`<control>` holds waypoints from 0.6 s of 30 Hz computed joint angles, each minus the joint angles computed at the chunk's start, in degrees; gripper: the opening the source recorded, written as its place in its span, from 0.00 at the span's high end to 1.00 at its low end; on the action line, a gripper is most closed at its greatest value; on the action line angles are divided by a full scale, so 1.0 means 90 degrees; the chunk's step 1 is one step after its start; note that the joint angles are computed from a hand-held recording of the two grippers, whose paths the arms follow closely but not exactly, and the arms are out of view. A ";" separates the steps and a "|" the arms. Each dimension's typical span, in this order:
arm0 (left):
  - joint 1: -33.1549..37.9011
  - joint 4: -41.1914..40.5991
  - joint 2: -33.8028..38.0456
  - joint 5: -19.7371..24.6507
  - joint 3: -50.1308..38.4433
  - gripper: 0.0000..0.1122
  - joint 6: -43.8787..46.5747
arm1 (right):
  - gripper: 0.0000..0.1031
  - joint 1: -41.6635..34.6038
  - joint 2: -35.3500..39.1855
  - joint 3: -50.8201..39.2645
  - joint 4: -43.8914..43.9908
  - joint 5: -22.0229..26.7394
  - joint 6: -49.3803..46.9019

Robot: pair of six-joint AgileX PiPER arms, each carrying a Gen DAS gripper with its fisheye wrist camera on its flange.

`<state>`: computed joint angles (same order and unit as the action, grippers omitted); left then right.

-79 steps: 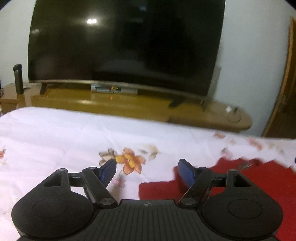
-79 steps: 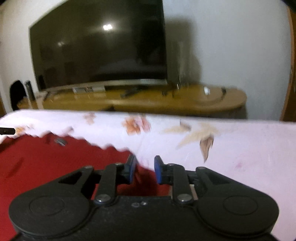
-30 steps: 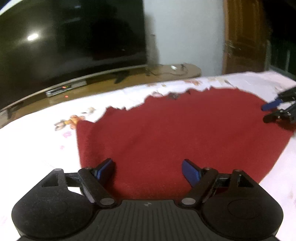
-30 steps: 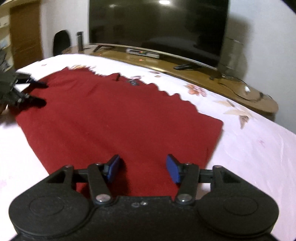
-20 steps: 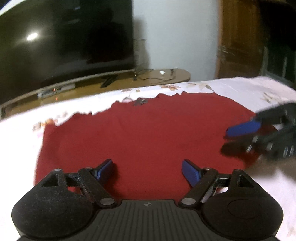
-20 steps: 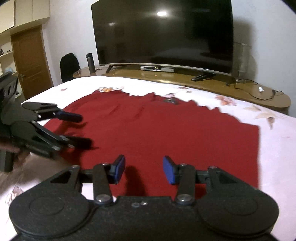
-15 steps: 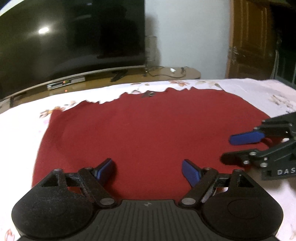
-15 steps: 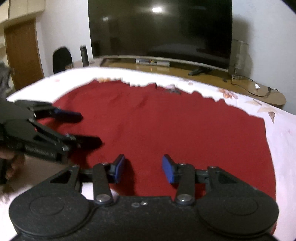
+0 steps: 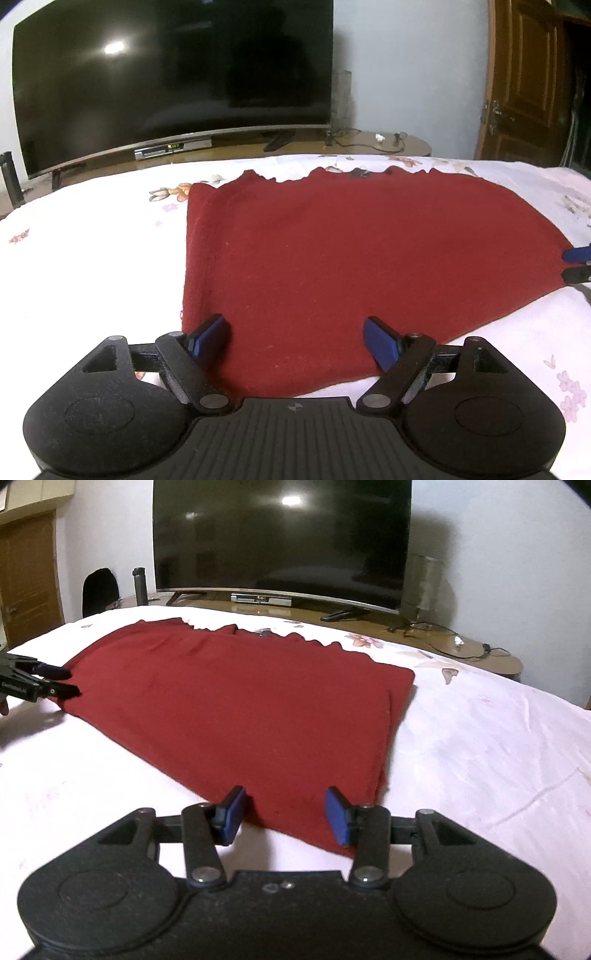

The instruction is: Fold small clothes

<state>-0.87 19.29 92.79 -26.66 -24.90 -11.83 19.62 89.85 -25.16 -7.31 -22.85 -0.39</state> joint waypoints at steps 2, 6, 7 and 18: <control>-0.0105 -0.0259 -0.0089 0.0130 -0.0009 0.28 0.0177 | 0.56 0.0141 -0.0006 -0.0020 0.0474 0.0049 -0.0390; -0.0491 -0.1385 -0.0142 0.0300 -0.0029 0.28 0.1225 | 0.56 0.0301 -0.0057 -0.0245 0.1073 0.0474 -0.0697; -0.0429 -0.1202 -0.0132 0.0348 -0.0064 0.28 0.0987 | 0.55 0.0323 -0.0054 -0.0273 0.1182 0.0523 -0.0749; -0.0265 -0.0959 -0.0141 0.0326 0.0000 0.28 0.0723 | 0.53 0.0470 -0.0069 -0.0545 0.2247 0.1050 -0.1628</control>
